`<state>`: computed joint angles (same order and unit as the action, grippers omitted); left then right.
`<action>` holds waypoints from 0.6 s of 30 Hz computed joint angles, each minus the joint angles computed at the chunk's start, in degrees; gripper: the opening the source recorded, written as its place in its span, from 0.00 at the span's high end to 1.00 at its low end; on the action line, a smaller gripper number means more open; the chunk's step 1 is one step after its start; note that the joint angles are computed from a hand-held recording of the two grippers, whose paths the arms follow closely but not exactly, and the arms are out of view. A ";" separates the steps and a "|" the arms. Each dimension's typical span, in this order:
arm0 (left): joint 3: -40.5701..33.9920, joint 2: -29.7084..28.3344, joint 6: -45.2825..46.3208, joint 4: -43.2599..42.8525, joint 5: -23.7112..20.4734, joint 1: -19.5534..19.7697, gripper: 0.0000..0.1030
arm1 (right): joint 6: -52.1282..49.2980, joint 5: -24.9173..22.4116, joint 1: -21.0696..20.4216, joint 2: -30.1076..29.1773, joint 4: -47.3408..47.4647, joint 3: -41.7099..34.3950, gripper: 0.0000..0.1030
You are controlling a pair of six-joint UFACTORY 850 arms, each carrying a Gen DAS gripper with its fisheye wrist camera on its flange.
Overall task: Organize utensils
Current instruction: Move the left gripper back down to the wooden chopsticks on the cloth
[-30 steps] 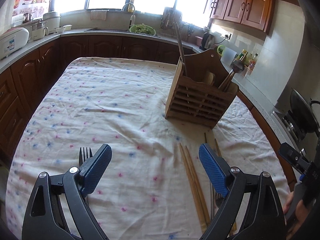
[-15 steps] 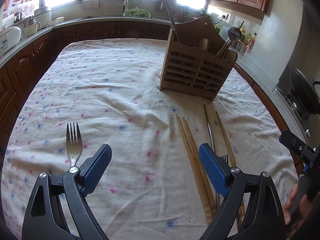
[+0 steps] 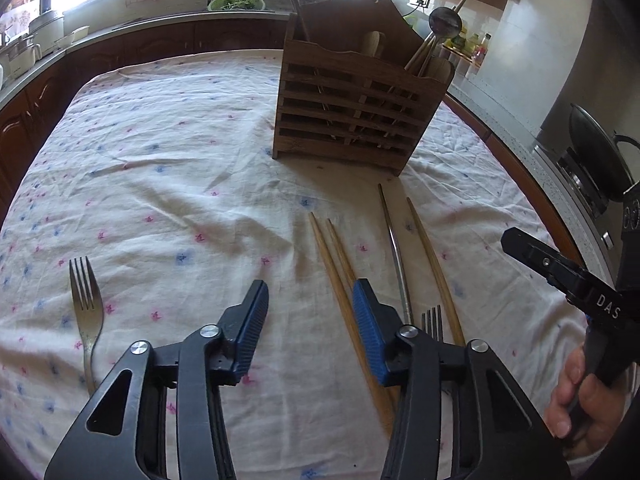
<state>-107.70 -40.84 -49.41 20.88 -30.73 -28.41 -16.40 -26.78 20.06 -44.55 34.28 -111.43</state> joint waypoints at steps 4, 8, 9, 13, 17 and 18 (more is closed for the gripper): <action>-4.04 -2.88 4.76 -3.98 -1.51 0.39 0.71 | 2.61 -3.77 0.19 -3.81 -2.69 -5.33 0.57; -8.17 -5.78 8.83 -7.62 -3.40 0.98 0.71 | 4.35 -6.78 0.35 -7.25 -4.41 -10.18 0.59; -9.50 -6.68 9.44 -7.92 -4.34 1.06 0.71 | 4.78 -7.56 0.42 -8.15 -5.01 -11.53 0.61; -13.65 -9.53 12.15 -9.45 -6.71 1.40 0.78 | 7.73 -12.15 0.81 -13.34 -8.74 -19.62 0.67; -16.92 -11.50 14.13 -9.41 -8.55 1.58 0.80 | 10.76 -17.45 1.20 -19.59 -12.43 -29.86 0.71; -17.72 -11.98 14.79 -9.60 -8.96 1.67 0.80 | 11.29 -18.13 1.39 -20.85 -13.63 -32.09 0.72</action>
